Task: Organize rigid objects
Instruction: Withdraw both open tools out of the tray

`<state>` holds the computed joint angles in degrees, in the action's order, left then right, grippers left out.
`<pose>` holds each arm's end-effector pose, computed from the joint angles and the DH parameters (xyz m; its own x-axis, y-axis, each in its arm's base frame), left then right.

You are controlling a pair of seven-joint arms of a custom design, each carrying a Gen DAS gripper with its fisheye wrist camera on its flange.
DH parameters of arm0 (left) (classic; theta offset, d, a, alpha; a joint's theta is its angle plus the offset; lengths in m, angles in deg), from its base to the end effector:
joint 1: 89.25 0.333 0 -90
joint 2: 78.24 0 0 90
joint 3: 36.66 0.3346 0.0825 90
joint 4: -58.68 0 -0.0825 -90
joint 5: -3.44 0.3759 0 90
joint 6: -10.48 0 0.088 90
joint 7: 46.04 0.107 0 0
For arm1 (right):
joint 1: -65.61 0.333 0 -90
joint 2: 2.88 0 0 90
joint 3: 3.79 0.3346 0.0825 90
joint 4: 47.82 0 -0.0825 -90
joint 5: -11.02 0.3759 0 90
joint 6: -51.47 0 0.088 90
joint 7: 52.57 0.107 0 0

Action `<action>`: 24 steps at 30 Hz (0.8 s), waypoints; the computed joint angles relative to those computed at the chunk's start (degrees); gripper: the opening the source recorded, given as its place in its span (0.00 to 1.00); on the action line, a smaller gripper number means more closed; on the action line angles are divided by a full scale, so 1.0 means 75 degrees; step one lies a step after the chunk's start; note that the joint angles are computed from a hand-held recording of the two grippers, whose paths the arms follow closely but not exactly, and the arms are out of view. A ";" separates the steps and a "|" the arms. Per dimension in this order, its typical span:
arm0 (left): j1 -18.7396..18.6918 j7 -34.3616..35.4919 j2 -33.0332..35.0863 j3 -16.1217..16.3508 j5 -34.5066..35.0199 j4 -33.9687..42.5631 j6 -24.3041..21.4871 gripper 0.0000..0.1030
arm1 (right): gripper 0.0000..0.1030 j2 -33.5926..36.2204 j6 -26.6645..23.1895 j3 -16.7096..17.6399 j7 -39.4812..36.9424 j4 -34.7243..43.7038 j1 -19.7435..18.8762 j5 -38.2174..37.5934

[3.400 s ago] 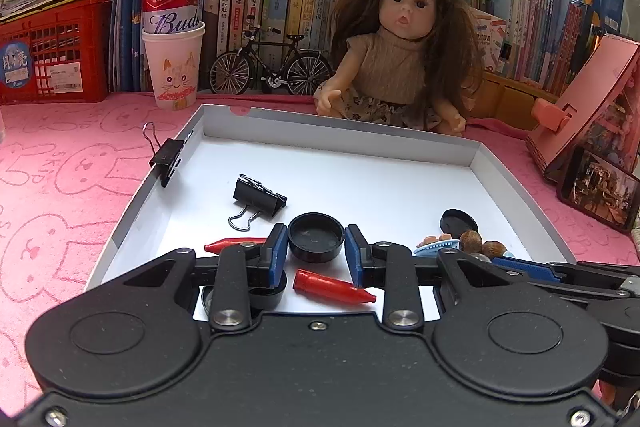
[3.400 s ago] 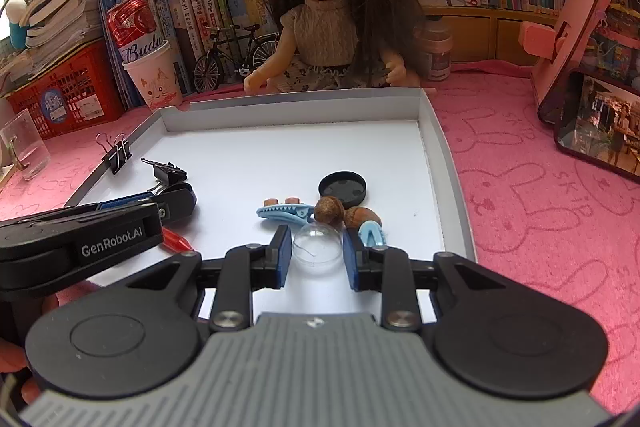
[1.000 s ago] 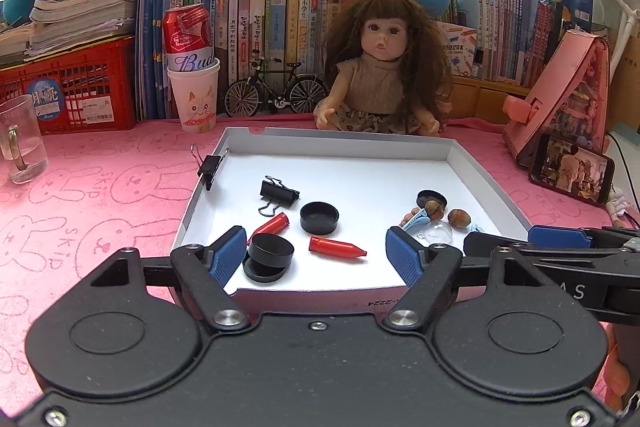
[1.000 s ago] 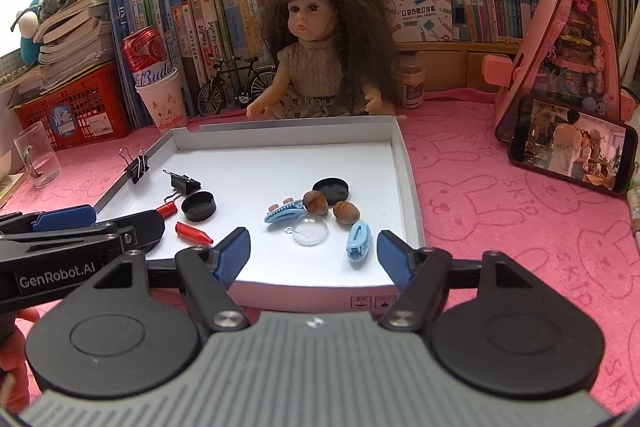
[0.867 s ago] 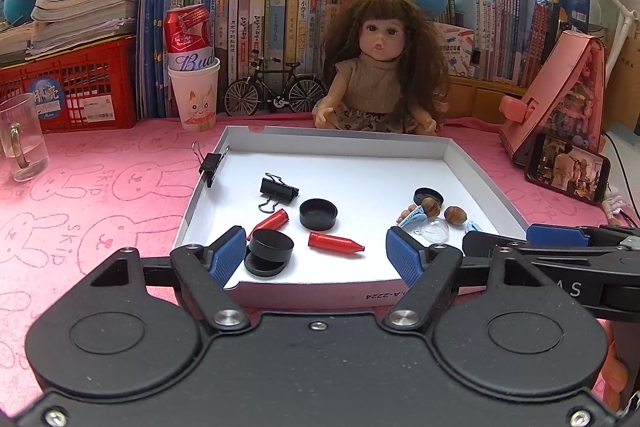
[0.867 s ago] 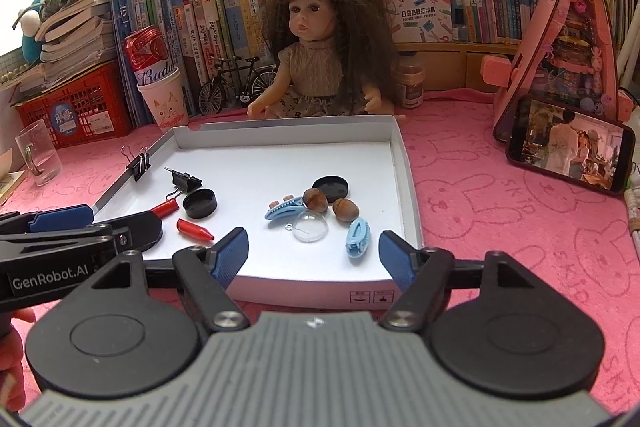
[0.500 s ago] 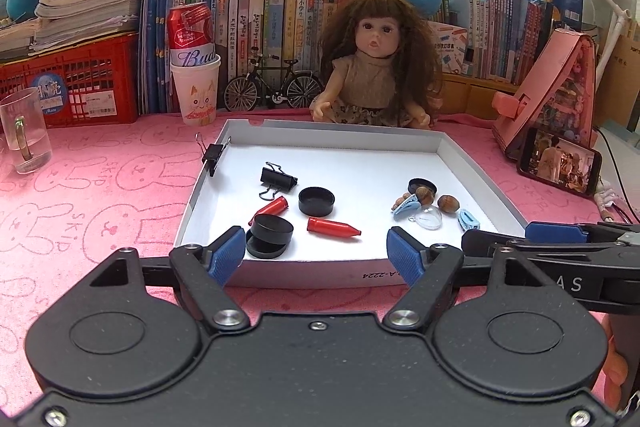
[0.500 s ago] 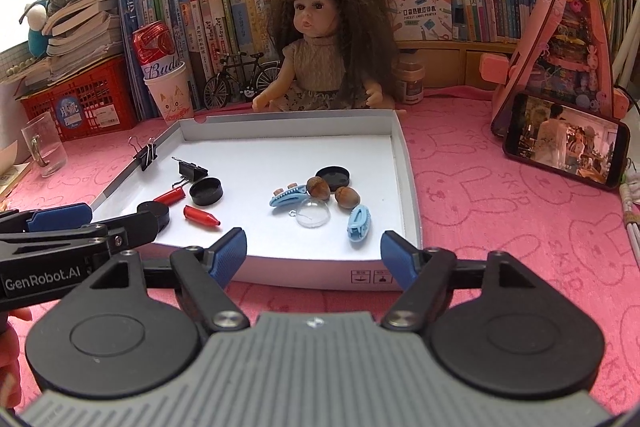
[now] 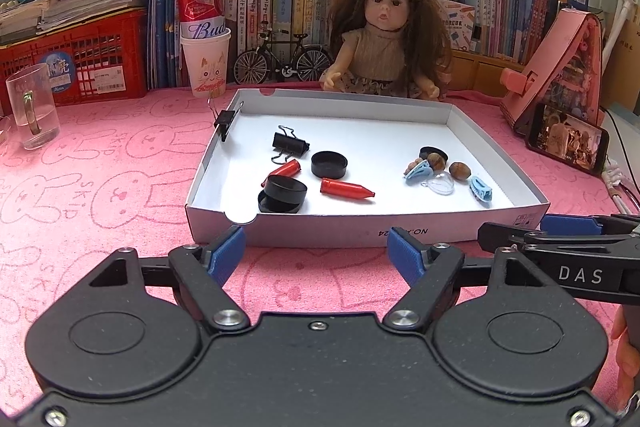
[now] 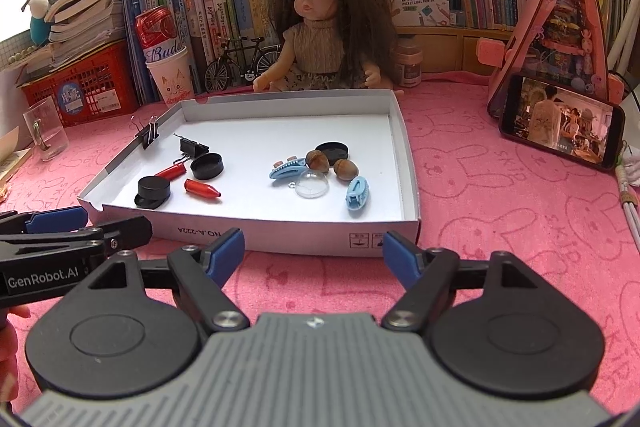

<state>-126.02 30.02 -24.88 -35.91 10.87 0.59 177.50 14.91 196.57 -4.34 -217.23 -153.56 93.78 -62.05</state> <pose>0.6680 -0.5021 0.4174 -0.5163 -0.8536 0.0696 -0.5129 0.2431 -0.8233 0.5767 0.3142 0.4139 -0.3285 -0.9396 -0.0962 -0.5343 0.2688 -0.8014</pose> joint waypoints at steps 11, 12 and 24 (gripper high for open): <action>-0.0147 -0.0324 0.0140 0.0235 0.0251 0.0133 -0.0499 0.75 | 0.84 0.0234 0.0049 0.0001 -0.0392 0.0061 0.0026 0.0540; -0.0156 -0.0386 0.0176 0.0253 0.0295 0.0193 -0.0570 0.75 | 0.85 0.0259 0.0030 -0.0020 -0.0406 0.0079 0.0052 0.0536; -0.0281 -0.1134 0.0373 0.0551 0.0988 0.0427 -0.0632 0.81 | 0.90 0.0499 -0.0439 -0.0103 -0.0547 0.0359 0.0303 0.0531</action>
<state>-128.13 21.52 -22.08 -31.77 18.28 3.80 172.77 18.65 193.28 -5.12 -221.33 -150.87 96.06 -58.07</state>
